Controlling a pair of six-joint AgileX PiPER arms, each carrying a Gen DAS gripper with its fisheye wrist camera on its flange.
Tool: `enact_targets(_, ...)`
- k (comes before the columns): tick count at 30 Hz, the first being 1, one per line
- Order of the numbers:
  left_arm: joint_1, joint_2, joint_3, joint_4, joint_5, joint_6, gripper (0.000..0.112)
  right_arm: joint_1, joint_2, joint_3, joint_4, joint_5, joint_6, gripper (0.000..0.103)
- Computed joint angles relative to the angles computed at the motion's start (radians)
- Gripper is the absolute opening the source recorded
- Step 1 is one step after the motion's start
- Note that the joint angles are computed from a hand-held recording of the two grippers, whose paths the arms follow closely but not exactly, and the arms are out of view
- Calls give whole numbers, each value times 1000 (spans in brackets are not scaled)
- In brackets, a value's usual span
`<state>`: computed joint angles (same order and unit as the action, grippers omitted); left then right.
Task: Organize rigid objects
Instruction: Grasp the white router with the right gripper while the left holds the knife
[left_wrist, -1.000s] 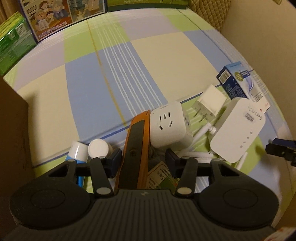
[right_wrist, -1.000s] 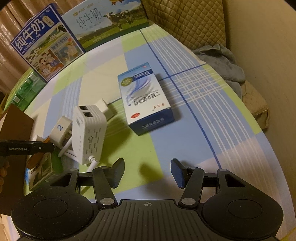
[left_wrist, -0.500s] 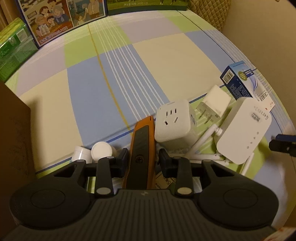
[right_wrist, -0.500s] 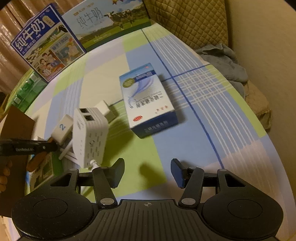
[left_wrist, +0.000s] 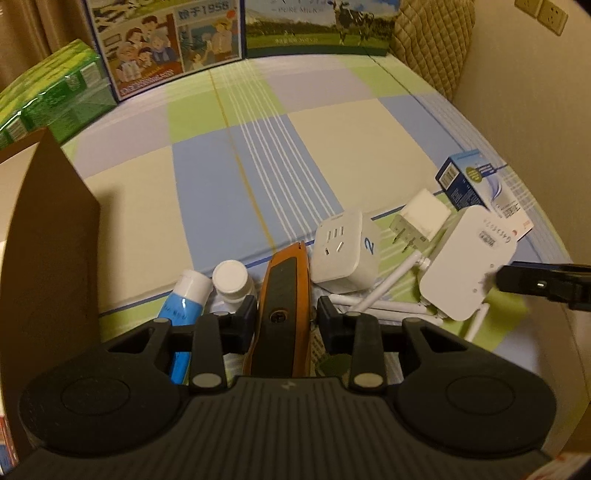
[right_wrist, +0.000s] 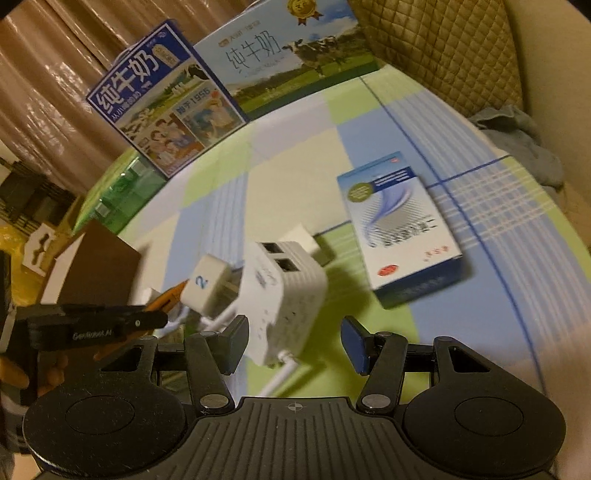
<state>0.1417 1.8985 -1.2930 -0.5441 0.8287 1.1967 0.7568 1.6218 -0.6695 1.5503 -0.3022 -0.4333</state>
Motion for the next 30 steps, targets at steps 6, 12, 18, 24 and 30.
enact_targets(6,51,-49,15,-47,32,23,30,-29,53,-1,-304,-2,313,52)
enact_targets(12,99,-85,22,-66,42,25,30,-61,107,4,-583,-22,601,52)
enact_targets(18,142,-120,32,-85,54,30,30,-52,117,19,-671,-65,674,40)
enact_targets(24,184,-152,45,-116,69,54,30,-28,65,37,-651,-105,661,33)
enact_targets(30,241,-187,47,-169,109,104,30,28,-3,-18,-273,-113,262,30)
